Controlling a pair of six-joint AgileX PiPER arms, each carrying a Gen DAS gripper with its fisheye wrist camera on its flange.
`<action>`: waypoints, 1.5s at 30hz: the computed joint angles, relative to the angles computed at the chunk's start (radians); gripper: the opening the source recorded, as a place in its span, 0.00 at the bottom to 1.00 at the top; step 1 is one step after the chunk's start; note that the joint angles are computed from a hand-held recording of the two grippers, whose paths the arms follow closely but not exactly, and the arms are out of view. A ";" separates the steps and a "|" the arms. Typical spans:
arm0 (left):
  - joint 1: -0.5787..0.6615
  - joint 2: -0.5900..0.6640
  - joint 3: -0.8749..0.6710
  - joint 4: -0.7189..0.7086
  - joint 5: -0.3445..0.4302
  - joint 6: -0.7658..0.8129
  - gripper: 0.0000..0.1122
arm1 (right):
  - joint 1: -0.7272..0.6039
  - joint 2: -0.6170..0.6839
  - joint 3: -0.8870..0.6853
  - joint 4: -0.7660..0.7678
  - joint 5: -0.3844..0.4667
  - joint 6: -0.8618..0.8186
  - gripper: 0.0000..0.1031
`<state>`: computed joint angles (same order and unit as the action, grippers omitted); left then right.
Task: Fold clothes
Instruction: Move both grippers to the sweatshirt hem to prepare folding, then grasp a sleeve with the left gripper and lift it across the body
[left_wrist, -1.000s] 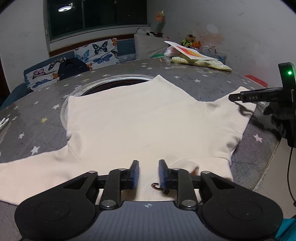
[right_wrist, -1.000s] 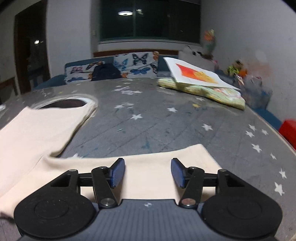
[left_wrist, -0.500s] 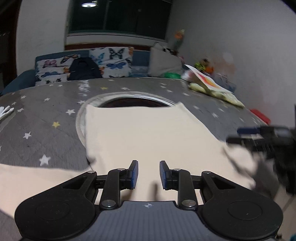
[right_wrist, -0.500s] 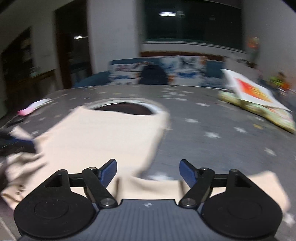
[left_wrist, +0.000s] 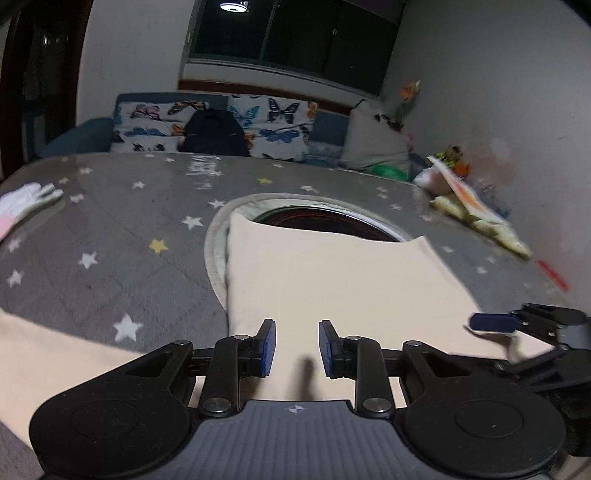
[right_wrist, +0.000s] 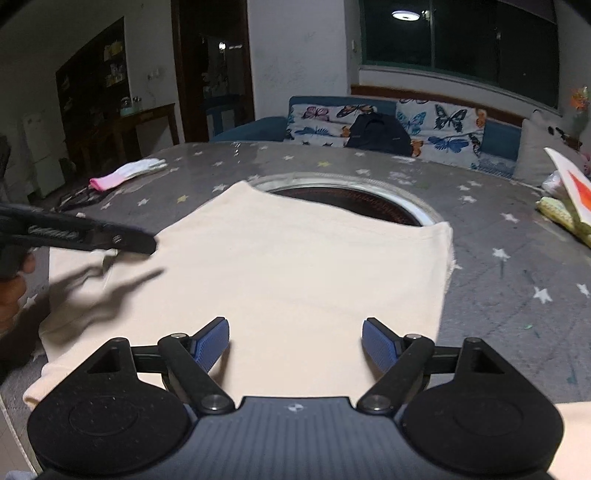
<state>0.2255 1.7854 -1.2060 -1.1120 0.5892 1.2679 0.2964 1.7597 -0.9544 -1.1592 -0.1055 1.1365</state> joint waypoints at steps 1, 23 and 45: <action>-0.006 0.010 -0.008 0.030 -0.009 -0.029 0.25 | 0.005 0.009 -0.006 -0.024 0.003 0.019 0.81; 0.279 0.120 -0.121 0.000 -0.113 -0.037 0.24 | 0.042 0.036 -0.024 0.484 0.055 -0.500 1.00; 0.243 0.112 -0.082 0.185 -0.405 -0.177 0.29 | 0.034 0.042 -0.026 0.281 0.043 -0.289 1.00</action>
<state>0.4689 1.8971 -1.2878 -0.9268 0.1842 1.0907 0.3303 1.8017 -0.9808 -0.8781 -0.0622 0.8471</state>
